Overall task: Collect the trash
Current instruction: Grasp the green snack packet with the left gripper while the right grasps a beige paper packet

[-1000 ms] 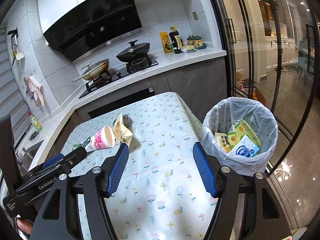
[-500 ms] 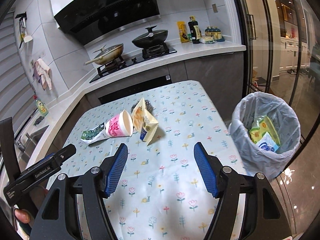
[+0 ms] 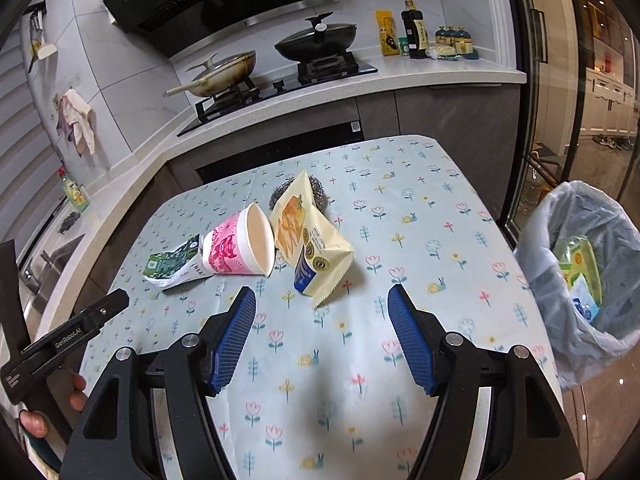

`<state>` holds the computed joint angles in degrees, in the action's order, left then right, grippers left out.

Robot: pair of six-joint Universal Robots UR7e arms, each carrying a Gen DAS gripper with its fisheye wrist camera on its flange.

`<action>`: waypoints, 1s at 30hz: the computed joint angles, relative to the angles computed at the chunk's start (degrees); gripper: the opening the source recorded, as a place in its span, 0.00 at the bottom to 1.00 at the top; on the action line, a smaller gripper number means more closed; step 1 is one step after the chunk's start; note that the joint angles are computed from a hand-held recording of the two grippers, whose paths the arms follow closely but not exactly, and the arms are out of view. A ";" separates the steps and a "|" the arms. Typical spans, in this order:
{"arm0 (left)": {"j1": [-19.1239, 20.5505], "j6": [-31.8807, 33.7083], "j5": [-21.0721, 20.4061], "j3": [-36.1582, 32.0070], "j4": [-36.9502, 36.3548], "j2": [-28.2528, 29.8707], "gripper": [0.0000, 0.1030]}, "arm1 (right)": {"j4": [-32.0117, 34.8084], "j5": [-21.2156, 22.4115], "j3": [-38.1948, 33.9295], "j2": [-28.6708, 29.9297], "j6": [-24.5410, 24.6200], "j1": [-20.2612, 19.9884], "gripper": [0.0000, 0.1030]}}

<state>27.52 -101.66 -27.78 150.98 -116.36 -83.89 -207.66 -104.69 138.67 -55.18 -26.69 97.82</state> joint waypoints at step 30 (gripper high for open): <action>18.28 40.58 3.76 0.07 -48.56 11.36 0.22 | 4.38 0.16 -8.74 9.29 -2.05 -0.74 0.24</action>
<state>45.80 -61.09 -24.02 151.05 -164.93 -72.53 -203.28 -104.53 129.93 -45.88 -28.74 97.08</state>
